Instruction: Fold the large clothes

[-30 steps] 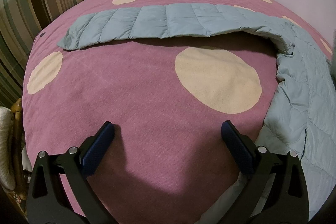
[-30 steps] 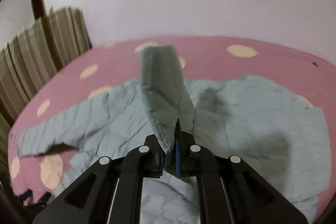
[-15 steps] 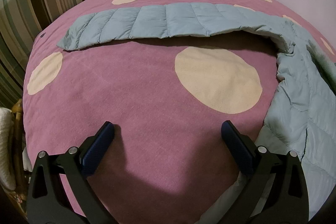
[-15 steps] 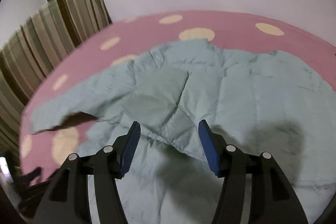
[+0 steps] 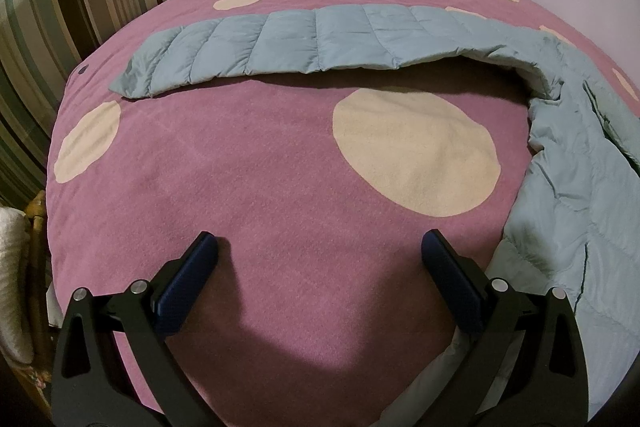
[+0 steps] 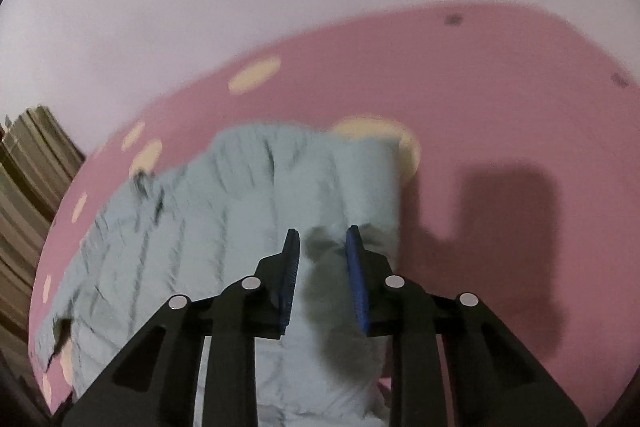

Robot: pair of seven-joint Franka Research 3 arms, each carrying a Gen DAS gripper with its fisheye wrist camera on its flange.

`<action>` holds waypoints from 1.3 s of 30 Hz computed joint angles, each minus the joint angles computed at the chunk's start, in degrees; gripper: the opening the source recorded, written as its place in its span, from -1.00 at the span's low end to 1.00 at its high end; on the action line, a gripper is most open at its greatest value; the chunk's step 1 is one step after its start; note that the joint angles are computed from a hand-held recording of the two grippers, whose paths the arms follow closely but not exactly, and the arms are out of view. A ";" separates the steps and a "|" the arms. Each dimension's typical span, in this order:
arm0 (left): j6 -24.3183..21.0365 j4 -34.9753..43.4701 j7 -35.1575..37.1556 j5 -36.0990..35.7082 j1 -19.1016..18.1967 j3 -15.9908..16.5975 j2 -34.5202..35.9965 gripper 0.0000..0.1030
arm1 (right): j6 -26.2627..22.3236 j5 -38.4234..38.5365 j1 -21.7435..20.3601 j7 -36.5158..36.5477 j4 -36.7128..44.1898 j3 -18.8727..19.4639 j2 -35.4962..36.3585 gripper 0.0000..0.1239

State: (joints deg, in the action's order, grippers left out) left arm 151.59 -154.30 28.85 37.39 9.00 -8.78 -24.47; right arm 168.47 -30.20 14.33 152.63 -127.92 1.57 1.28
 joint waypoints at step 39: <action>-0.39 0.14 0.19 0.26 -0.13 0.09 0.02 0.96 | -5.16 -3.53 6.32 5.52 3.28 -1.94 4.42 -0.58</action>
State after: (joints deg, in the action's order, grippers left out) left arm 151.20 -154.15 29.03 37.64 8.87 -8.70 -24.45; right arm 163.30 -33.73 20.65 158.15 -124.64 -0.37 5.70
